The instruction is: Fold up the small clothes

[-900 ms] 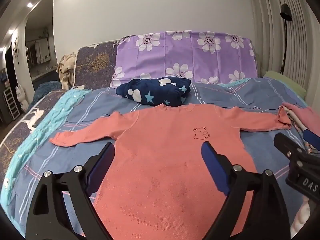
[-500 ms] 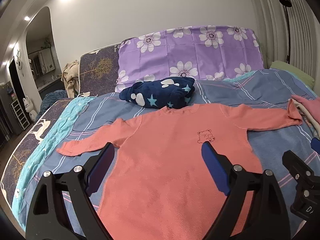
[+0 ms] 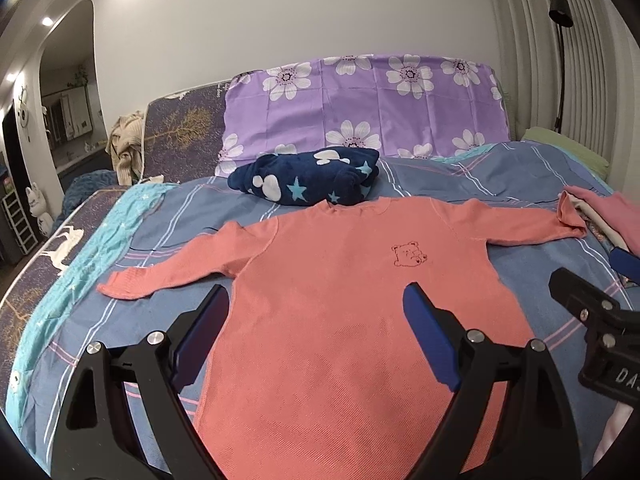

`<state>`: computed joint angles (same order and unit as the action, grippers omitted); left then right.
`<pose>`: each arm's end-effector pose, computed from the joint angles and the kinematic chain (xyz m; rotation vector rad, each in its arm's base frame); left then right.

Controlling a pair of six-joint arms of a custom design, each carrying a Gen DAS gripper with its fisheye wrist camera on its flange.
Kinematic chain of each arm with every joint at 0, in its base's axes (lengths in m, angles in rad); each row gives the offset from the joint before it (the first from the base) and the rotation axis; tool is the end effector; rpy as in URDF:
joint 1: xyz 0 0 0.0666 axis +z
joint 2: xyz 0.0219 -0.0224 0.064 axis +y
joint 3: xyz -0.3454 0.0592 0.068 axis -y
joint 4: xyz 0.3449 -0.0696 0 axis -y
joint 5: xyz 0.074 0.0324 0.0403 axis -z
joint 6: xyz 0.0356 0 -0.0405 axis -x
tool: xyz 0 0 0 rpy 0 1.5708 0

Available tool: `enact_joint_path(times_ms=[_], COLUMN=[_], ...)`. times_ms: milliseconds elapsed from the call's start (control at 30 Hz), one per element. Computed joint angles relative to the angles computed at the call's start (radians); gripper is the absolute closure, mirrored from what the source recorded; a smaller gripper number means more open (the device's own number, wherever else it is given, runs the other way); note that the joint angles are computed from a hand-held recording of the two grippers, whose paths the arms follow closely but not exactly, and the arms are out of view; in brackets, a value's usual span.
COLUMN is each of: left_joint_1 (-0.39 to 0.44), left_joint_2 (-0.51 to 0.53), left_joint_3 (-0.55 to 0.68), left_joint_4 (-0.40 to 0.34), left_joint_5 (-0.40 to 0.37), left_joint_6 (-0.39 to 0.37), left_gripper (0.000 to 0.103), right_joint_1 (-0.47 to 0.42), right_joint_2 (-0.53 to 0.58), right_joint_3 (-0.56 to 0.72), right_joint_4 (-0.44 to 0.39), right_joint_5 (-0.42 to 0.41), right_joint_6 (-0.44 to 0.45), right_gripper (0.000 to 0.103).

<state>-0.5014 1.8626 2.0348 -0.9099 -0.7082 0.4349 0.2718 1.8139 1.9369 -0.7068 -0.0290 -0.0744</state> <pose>0.5378 -0.2688 0.4328 -0.2723 2.1013 0.2724 0.5823 0.1629 0.4312 -0.2300 2.1511 0.2313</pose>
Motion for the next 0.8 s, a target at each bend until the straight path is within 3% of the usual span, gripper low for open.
enact_joint_path(times_ms=[167, 367, 800], left_joint_1=[0.028, 0.067, 0.134], left_joint_2=[-0.094, -0.183, -0.210], left_joint_3=[-0.157, -0.302, -0.370], left_joint_4=[0.088, 0.159, 0.171], left_joint_5=[0.070, 0.141, 0.238], left_joint_6=[-0.027, -0.033, -0.071], left_gripper=[0.013, 0.013, 0.013], right_joint_1=[0.040, 0.104, 0.153], right_joint_2=[-0.010, 0.010, 0.090], right_joint_3=[-0.011, 0.028, 0.125], right_joint_4=[-0.017, -0.032, -0.085], right_joint_5=[0.038, 0.145, 0.207], right_joint_6=[-0.042, -0.026, -0.026], right_gripper=[0.002, 0.002, 0.002])
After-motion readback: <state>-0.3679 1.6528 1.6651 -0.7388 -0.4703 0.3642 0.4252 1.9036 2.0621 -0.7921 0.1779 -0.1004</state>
